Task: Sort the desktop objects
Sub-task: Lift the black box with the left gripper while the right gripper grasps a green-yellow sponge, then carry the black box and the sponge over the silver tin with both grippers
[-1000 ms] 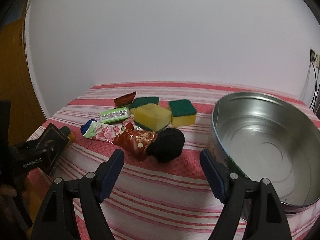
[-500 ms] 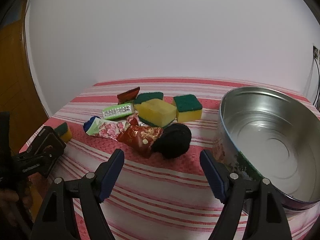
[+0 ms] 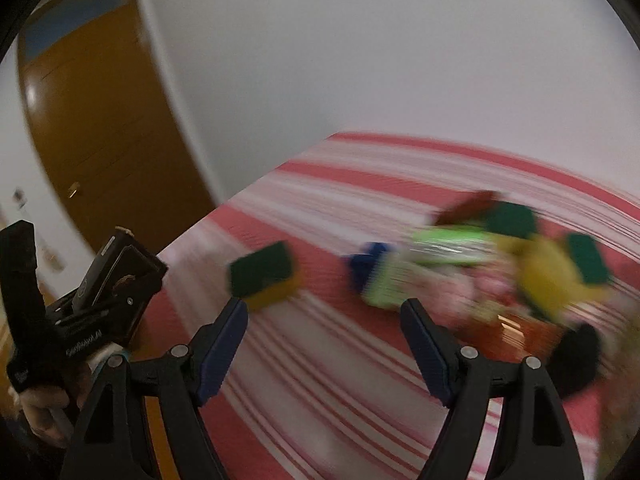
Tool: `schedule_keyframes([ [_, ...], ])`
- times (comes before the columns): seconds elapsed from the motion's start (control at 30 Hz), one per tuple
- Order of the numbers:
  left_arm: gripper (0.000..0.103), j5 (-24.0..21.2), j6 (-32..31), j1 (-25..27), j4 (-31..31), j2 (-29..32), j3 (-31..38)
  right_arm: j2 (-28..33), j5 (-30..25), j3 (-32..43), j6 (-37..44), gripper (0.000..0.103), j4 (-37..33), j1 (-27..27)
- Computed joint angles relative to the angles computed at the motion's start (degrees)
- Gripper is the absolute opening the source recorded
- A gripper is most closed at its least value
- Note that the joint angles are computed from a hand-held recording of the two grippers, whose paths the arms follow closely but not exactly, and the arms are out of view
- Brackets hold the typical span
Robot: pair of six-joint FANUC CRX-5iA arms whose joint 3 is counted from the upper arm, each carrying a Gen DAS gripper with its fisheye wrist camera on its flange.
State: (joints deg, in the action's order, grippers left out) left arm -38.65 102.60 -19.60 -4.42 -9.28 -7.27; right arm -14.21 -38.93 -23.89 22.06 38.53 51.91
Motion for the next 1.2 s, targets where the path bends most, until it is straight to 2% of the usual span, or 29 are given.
schedule_keyframes([
  [0.07, 0.050, 0.35, -1.76, 1.14, 1.50, -0.68, -1.08, 4.16, 1.67, 4.87, 9.26, 0.083, -6.51, -1.04],
  [0.13, 0.050, 0.40, -1.88, 1.51, 1.28, -0.93, -1.41, 8.86, 0.87, 10.78, 19.77, 0.088, -13.73, -2.01],
  [0.3, 0.050, 0.34, -2.68, 3.76, 2.91, -1.63, -2.69, 18.43, -4.46, 22.05, 33.85, 0.088, -24.33, -3.97],
  [0.37, 0.050, 0.49, -3.58, 4.57, 4.08, -2.05, -3.39, 21.36, -6.59, 25.08, 35.91, 0.088, -25.97, -4.28],
  [0.47, 0.050, 0.48, -4.10, 5.07, 4.68, -2.01, -3.70, 23.82, -7.54, 25.70, 34.55, 0.088, -22.48, -3.49],
  [0.5, 0.050, 0.48, -4.05, 5.16, 4.83, -1.93, -3.76, 23.99, -6.68, 24.47, 32.37, 0.088, -19.15, -2.92],
  [0.6, 0.050, 0.48, -4.03, 5.38, 5.60, -1.63, -3.89, 22.96, -6.19, 24.04, 33.79, 0.085, -20.72, -2.86],
  [0.63, 0.050, 0.54, -3.95, 5.29, 5.89, -1.44, -3.88, 22.76, -5.96, 23.85, 33.15, 0.076, -20.43, -3.01],
  [0.67, 0.050, 0.67, -4.14, 5.20, 6.28, -1.32, -3.94, 22.40, -5.67, 23.17, 31.50, 0.073, -19.47, -3.18],
  [0.8, 0.050, 0.58, -4.13, 4.06, 6.82, -0.51, -3.46, 19.81, -3.65, 19.78, 26.63, 0.073, -18.29, -3.84],
  [0.87, 0.050, 0.47, -4.33, 3.24, 7.13, 0.13, -3.02, 18.66, -4.05, 16.91, 20.92, 0.072, -11.94, -2.89],
  [0.93, 0.050, 0.50, -4.59, 2.39, 7.30, 0.84, -2.49, 17.88, -6.85, 14.99, 16.22, 0.072, -5.94, -1.66],
  [1.2, 0.050, 1.97, -7.32, -1.57, 9.19, 3.08, -0.45, 8.72, -11.67, 4.92, 2.06, 0.073, 9.31, 1.79],
])
